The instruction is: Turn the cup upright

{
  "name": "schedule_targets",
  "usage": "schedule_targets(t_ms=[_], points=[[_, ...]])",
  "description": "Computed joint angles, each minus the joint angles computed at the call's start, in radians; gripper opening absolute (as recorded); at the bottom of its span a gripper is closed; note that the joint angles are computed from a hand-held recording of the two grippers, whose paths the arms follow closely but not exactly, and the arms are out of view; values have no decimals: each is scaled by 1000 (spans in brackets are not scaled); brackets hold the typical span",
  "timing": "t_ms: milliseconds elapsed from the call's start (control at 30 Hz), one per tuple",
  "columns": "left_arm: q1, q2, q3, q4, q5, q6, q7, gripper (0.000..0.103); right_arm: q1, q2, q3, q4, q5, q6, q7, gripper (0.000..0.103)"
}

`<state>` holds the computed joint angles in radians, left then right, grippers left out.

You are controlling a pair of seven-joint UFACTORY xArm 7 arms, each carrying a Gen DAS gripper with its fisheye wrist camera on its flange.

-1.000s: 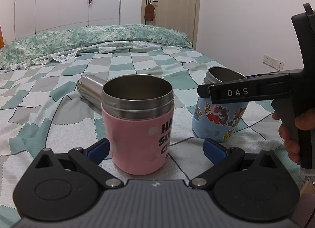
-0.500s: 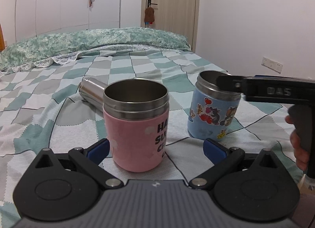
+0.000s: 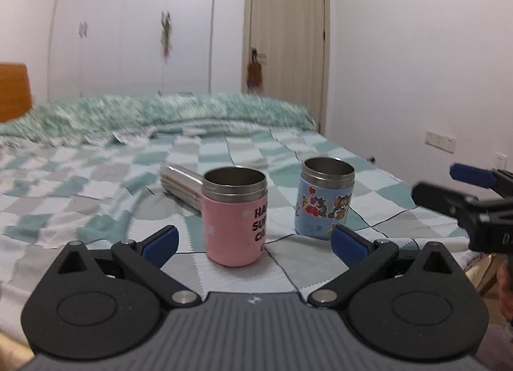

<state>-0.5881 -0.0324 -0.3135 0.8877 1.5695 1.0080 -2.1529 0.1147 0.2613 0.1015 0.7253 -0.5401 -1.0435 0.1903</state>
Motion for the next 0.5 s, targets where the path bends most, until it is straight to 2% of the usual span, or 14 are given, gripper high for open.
schedule_targets(t_ms=[167, 367, 500], points=[[-91, 50, -62, -19, 8, 247, -57, 103, 12, -5, -10, -137, 49, -127, -121, 103], [-171, 118, -56, -21, -28, 393, -182, 103, 16, 44, -11, -206, 86, -227, -200, 103], [-225, 195, -38, -1, -30, 507, -224, 103, 20, 88, -7, -218, 112, -282, -234, 103]])
